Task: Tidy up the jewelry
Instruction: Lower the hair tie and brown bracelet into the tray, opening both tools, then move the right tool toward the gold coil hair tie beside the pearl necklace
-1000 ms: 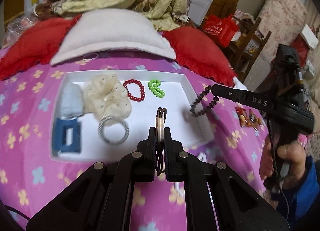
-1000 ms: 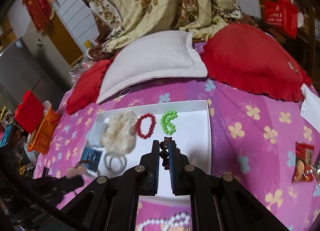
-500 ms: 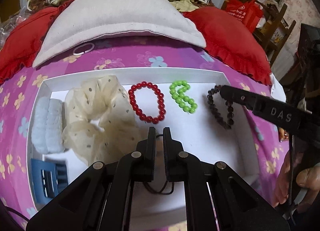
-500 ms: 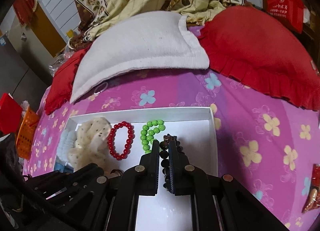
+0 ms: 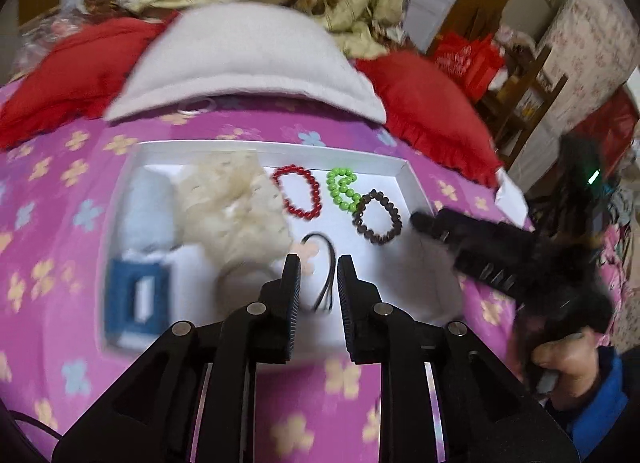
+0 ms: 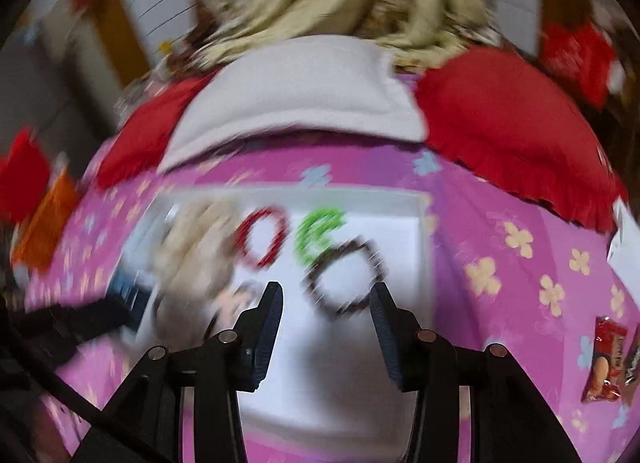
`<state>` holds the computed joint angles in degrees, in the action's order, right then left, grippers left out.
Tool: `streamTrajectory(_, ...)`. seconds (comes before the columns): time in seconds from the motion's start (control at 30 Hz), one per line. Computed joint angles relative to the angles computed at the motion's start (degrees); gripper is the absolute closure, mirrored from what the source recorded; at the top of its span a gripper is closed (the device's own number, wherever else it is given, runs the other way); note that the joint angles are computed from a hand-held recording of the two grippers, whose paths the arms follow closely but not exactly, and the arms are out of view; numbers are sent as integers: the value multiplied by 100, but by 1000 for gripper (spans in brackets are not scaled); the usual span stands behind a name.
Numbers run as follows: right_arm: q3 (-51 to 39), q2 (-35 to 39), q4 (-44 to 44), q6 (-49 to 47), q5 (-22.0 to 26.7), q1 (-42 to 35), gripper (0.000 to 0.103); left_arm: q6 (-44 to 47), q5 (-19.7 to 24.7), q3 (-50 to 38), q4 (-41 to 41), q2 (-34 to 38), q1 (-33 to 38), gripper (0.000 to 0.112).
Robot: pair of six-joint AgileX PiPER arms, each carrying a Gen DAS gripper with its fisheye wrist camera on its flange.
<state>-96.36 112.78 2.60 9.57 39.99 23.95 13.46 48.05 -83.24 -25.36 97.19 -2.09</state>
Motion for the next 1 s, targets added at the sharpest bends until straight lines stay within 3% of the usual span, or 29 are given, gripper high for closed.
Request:
streamTrajectory(0.13,101,157,188,170,-205,556,60,-105,-457,1391,262,-1330,401,80)
streamTrajectory(0.3,-575,834,494,722,-213,938,60,-171,-697,2744,611,-2623,905,80)
streamTrajectory(0.4,-1082,1279,182,1203,30,1199,60,17,-734,3267,620,-3072,1246,80)
streamTrajectory(0.47,-1147,1388,-109,1499,152,1354,60,223,-744,3482,543,-3228,1468,80)
streamTrajectory(0.7,-288,958,-551,1921,-421,1510,58,1382,-411,3865,-443,-3453,2473,80)
streamTrajectory(0.9,489,562,-847,2161,-961,1673,58,1547,-193,3947,-619,-3653,2652,80)
streamTrajectory(1.0,862,387,-757,2001,-1206,1660,53,1542,-77,3980,-592,-3818,2678,80)
